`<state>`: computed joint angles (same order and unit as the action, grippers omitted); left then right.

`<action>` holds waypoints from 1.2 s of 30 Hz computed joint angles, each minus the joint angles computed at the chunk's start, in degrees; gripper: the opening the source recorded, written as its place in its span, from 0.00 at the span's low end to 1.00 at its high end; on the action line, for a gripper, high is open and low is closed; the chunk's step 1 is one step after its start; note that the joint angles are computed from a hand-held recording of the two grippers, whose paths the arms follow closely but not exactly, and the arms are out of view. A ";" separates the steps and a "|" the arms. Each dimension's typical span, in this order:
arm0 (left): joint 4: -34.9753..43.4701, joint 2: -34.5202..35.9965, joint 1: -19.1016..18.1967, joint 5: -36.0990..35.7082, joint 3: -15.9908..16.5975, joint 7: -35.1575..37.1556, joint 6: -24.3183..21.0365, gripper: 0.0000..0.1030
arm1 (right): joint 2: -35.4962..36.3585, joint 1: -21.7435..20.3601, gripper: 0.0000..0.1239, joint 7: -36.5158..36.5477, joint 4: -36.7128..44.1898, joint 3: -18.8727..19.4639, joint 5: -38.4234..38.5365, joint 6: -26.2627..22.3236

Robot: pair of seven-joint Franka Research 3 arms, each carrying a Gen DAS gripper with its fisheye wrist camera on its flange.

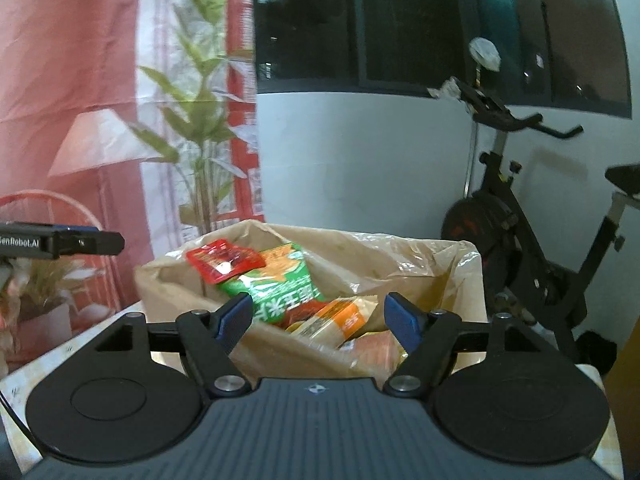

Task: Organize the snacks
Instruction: 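Carry both packets over the box and open both tools to drop them inside, then return to the table and grasp the yellow packet with the right tool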

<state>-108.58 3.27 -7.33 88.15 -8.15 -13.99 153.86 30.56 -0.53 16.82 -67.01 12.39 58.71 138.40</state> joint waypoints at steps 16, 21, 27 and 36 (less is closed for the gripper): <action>-12.39 -2.44 2.45 -7.58 -0.44 -4.67 2.90 0.63 | -9.21 -2.26 0.61 -14.02 -18.05 -3.33 13.25 -3.89; -12.16 2.38 2.85 -17.72 0.76 7.51 6.57 0.54 | -9.34 -1.42 0.61 -11.80 -21.32 -5.06 12.60 -3.22; -11.86 5.31 1.50 -21.20 2.35 12.86 6.62 0.54 | -9.05 -0.90 0.61 -11.05 -24.71 -6.39 8.78 -0.22; -11.68 6.99 -0.37 -23.83 3.45 15.31 6.43 0.54 | -6.05 -1.28 0.61 -9.00 -24.01 -6.95 0.66 2.79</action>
<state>-120.25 10.25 -7.71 64.32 -4.69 1.31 160.30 24.51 -1.81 7.82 -91.02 5.44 59.37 141.19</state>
